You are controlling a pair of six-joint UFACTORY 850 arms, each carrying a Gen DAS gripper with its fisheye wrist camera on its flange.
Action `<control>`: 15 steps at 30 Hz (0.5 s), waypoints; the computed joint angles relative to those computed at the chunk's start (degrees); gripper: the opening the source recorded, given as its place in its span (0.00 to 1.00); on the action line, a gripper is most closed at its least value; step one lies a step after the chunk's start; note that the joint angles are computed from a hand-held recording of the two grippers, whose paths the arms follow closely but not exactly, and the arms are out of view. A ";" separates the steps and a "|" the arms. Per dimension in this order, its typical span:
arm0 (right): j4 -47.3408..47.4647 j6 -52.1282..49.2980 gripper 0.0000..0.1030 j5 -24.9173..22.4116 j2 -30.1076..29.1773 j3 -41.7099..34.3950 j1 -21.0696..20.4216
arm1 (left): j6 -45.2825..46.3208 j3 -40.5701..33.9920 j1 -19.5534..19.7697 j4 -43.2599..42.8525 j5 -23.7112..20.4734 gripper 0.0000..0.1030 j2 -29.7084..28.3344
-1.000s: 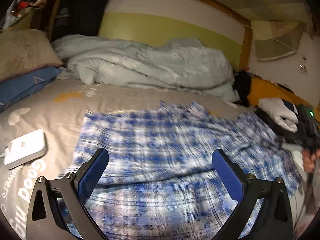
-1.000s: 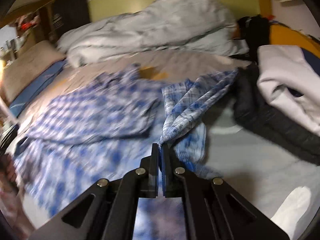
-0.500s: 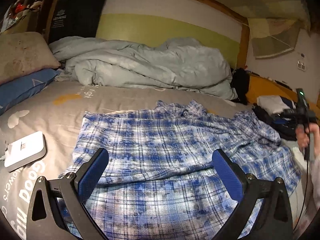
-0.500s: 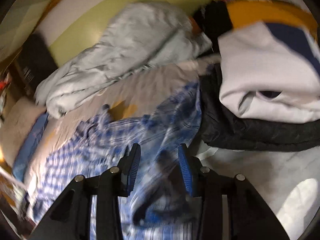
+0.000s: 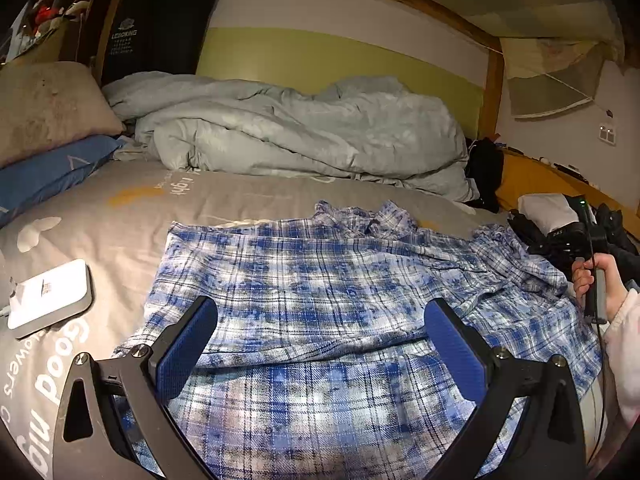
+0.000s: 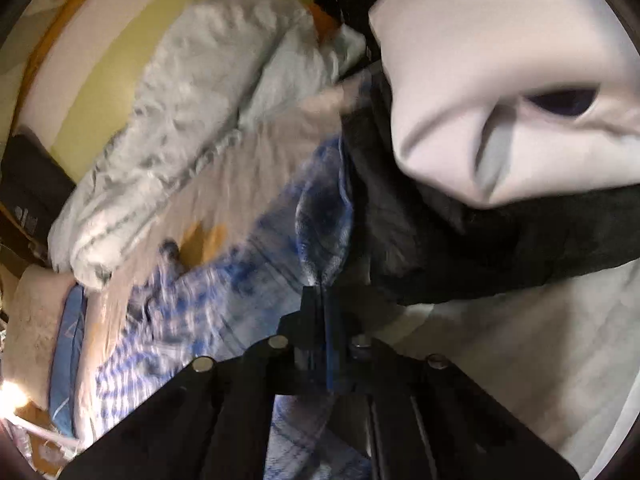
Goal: Fold large clothes
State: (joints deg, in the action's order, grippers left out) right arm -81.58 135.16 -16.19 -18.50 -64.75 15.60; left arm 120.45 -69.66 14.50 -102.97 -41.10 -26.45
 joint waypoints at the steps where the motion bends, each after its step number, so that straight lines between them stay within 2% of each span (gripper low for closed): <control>1: -4.75 3.18 0.03 -3.29 0.45 0.15 1.45 | 0.39 0.14 0.15 -0.54 -0.17 1.00 0.20; 4: -6.71 0.39 0.03 -7.42 1.26 -1.14 4.25 | 1.54 0.52 0.56 -2.12 -0.67 1.00 0.80; 7: -8.82 -1.06 0.03 -4.81 2.10 -2.68 7.14 | 0.05 0.17 1.00 -1.97 -1.06 1.00 0.85; 12: 5.62 -22.61 0.03 -4.22 -1.52 -7.09 14.91 | -1.86 -0.01 1.93 -1.74 -2.42 1.00 1.12; 15: 7.14 -23.82 0.05 -5.05 -3.42 -7.01 17.36 | -1.34 0.32 2.32 -2.08 -3.00 1.00 1.49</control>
State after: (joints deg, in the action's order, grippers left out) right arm -74.45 111.34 -21.24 -21.93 -71.76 32.96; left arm 119.10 -69.35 16.82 -105.05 -44.10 -24.95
